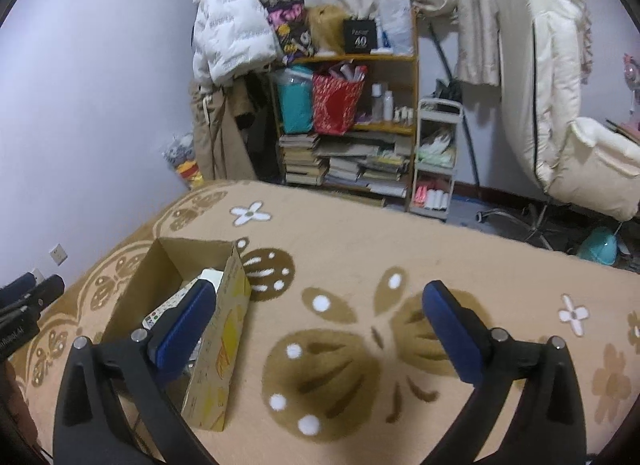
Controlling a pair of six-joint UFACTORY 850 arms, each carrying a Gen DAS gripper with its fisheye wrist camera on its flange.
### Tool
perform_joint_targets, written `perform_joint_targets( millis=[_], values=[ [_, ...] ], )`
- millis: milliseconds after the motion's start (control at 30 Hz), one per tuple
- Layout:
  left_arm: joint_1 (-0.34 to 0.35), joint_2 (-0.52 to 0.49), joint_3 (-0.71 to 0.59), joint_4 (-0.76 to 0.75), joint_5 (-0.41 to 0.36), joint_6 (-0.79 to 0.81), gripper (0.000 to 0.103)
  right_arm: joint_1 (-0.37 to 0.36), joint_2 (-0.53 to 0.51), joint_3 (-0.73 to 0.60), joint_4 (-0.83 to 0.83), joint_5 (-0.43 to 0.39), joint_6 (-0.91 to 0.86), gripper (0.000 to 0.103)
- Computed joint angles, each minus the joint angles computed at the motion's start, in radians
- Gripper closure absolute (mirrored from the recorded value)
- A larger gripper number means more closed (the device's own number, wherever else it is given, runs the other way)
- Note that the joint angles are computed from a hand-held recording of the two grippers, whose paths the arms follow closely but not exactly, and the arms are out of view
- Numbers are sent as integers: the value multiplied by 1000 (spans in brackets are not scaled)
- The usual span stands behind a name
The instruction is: Organize rigid objects
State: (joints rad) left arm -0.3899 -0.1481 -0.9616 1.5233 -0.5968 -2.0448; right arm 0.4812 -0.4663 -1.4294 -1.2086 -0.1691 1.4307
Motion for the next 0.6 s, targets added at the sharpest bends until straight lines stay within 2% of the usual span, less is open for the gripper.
perform_joint_targets(
  millis=[33, 100, 167, 333, 433, 533, 600],
  values=[
    [-6, 14, 11, 25, -5, -27, 13, 0, 21, 19, -60, -1, 56, 0],
    [-25, 44, 34, 64, -34, -74, 10, 1, 50, 44, -139, -8, 131, 0],
    [-43, 64, 46, 65, -61, -84, 2, 4, 80, 70, -185, -15, 170, 0],
    [-82, 137, 95, 88, -103, -120, 1, 12, 151, 145, -254, -15, 228, 0],
    [-113, 169, 119, 80, -158, -112, 0, 24, 185, 191, -321, -28, 281, 0],
    [-146, 198, 140, 79, -220, -107, 0, 44, 215, 226, -222, -86, 163, 0],
    [-158, 213, 147, 64, -231, -93, 0, 55, 239, 256, -246, -108, 178, 0]
  ],
)
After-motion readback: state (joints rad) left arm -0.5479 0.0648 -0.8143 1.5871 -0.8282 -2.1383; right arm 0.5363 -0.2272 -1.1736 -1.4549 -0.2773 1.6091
